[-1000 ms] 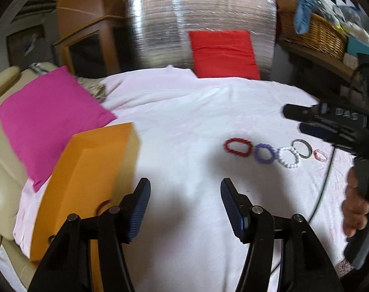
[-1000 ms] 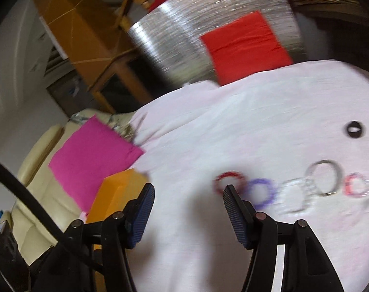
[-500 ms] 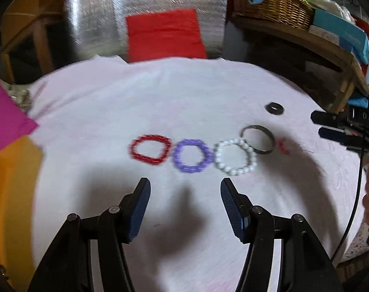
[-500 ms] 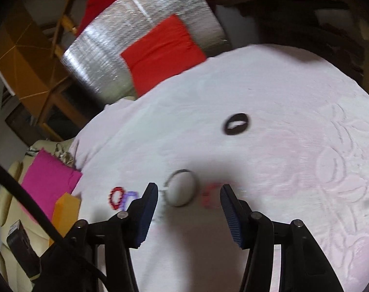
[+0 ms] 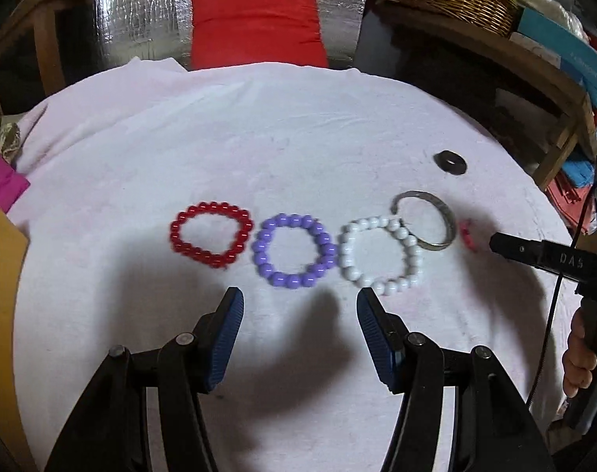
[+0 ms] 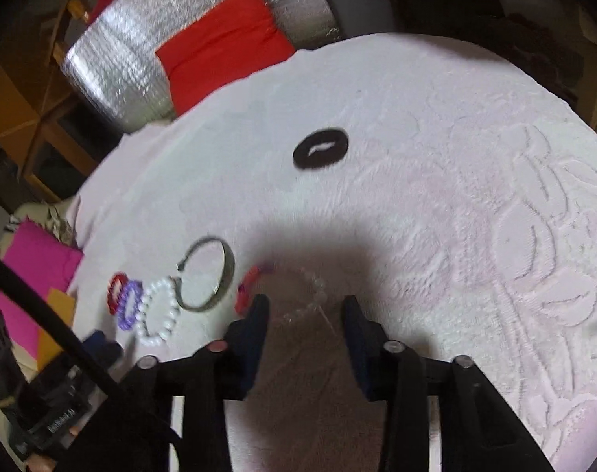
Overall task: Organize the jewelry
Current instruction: 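Grasp the white beaded bracelet with the left tool while the right tool grasps the pink beaded bracelet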
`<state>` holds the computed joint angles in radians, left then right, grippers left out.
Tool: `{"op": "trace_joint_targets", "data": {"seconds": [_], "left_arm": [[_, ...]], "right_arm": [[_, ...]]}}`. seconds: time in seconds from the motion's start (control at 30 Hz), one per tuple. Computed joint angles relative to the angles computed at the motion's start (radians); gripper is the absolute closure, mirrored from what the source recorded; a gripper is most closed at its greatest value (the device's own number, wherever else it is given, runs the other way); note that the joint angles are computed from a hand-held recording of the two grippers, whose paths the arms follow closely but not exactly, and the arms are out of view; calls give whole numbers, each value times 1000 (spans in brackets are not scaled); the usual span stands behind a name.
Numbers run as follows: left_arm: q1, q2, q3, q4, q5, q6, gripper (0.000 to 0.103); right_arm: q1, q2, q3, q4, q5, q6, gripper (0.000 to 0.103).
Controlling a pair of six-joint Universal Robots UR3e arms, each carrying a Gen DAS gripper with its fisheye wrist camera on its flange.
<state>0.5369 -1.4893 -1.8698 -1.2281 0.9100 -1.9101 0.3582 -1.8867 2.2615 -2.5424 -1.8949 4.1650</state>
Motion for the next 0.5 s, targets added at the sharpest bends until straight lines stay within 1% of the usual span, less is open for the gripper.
{"op": "trace_joint_targets", "data": {"seconds": [0.03, 0.07, 0.1, 0.13, 0.17, 0.2, 0.23, 0.3, 0.33, 0.43, 0.5], "left_arm": [[7, -2, 3, -4, -5, 7, 42], [10, -4, 2, 0, -10, 9, 42], [14, -5, 3, -1, -15, 13, 44], [15, -10, 10, -13, -19, 18, 46], [13, -16, 25, -41, -21, 25, 52], [10, -26, 53, -98, -21, 41, 53], [8, -29, 73, -148, -22, 55, 53], [-2, -15, 76, -188, -23, 76, 53], [-5, -2, 69, -197, -23, 86, 53], [-18, 31, 46, -211, -41, 83, 53], [-39, 40, 35, -208, -37, 67, 52]], "right_arm": [[26, 27, -15, 4, -31, 4, 68], [48, 56, -40, 23, -61, -2, 77], [75, 86, -66, 48, -101, 3, 85], [87, 102, -76, 54, -121, 7, 86], [102, 115, -83, 53, -143, 16, 92], [112, 120, -92, 59, -156, 20, 98], [120, 123, -105, 75, -165, 26, 101], [136, 124, -125, 111, -187, 47, 102], [137, 120, -128, 116, -181, 55, 102], [128, 78, -96, 103, -167, 62, 102], [124, 46, -67, 83, -159, 62, 102]]}}
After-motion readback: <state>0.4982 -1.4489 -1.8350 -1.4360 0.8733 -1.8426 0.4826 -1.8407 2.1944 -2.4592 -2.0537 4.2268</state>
